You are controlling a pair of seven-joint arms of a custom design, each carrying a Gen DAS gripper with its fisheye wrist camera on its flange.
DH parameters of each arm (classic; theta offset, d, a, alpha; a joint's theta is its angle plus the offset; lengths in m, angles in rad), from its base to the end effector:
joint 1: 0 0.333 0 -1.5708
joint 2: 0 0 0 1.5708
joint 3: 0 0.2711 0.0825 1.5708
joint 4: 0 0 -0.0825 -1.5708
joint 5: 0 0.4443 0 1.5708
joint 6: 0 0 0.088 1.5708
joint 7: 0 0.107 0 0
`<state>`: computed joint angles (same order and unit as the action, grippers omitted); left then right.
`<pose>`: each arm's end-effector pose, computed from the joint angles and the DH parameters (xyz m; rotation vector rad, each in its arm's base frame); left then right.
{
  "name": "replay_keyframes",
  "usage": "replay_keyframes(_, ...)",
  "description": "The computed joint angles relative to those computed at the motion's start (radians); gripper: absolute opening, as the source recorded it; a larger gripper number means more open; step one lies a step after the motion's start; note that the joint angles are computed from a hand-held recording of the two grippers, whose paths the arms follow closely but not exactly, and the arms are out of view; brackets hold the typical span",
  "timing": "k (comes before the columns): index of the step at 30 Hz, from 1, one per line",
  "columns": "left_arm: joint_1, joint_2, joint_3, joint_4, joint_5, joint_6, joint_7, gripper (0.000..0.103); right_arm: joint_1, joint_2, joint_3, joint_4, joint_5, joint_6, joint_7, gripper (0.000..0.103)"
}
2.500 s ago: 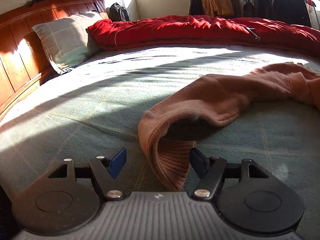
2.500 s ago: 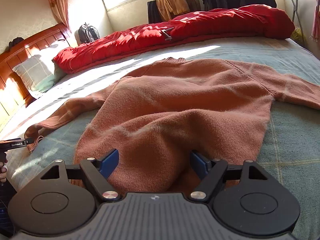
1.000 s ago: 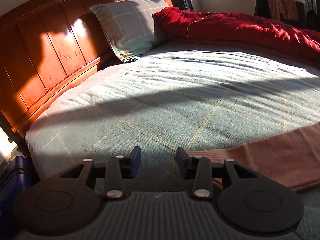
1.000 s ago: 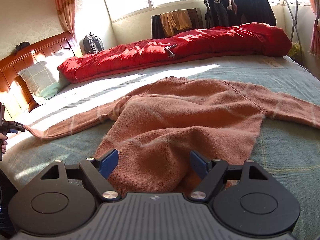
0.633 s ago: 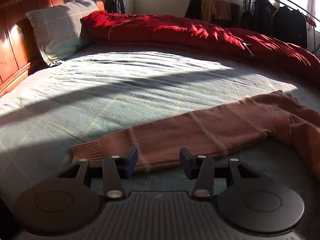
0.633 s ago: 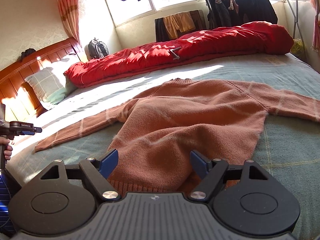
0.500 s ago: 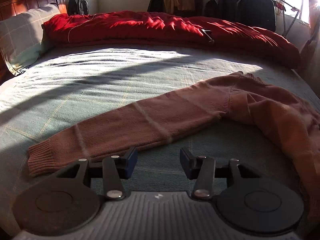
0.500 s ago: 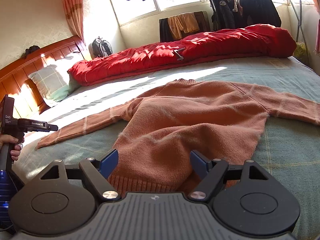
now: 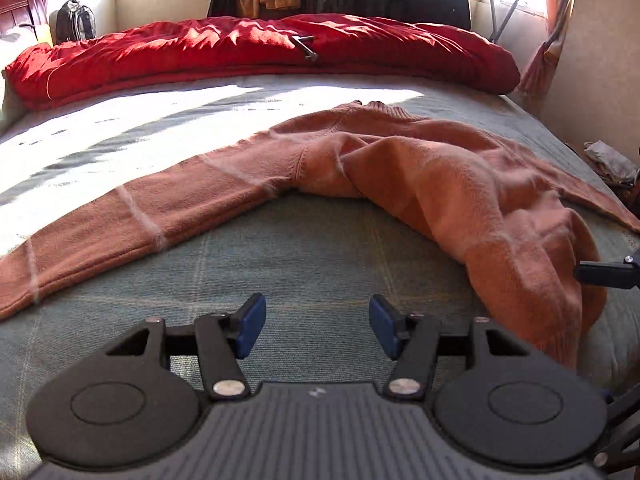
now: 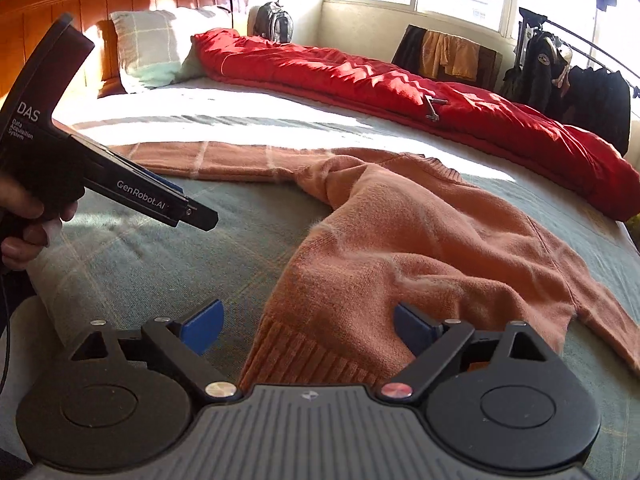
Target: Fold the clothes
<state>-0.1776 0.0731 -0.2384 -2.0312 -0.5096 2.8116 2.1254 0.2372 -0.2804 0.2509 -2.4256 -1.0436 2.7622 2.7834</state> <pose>0.6137 -0.2433 0.4139 -1.3195 2.3277 -0.9970 0.4652 0.2864 0.3831 -1.8695 1.5789 -0.8845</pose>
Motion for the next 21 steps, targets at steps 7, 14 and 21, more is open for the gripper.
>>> replay_keyframes(7,-0.007,-0.022,0.006,-0.027,0.009,0.000,-0.023,0.065,0.066,0.154,0.028,0.139,-0.207,-0.358,-0.058,0.098)
replay_keyframes(14,-0.020,0.000,-0.006,-0.003,0.038,-0.009,-0.026,0.065,0.039,-0.029,-0.060,-0.003,-0.236,-0.278,0.079,0.098)
replay_keyframes(21,-0.036,0.035,-0.034,0.050,0.027,-0.059,0.033,0.066,-0.078,-0.109,-0.068,-0.074,-0.251,-0.237,0.207,0.098)
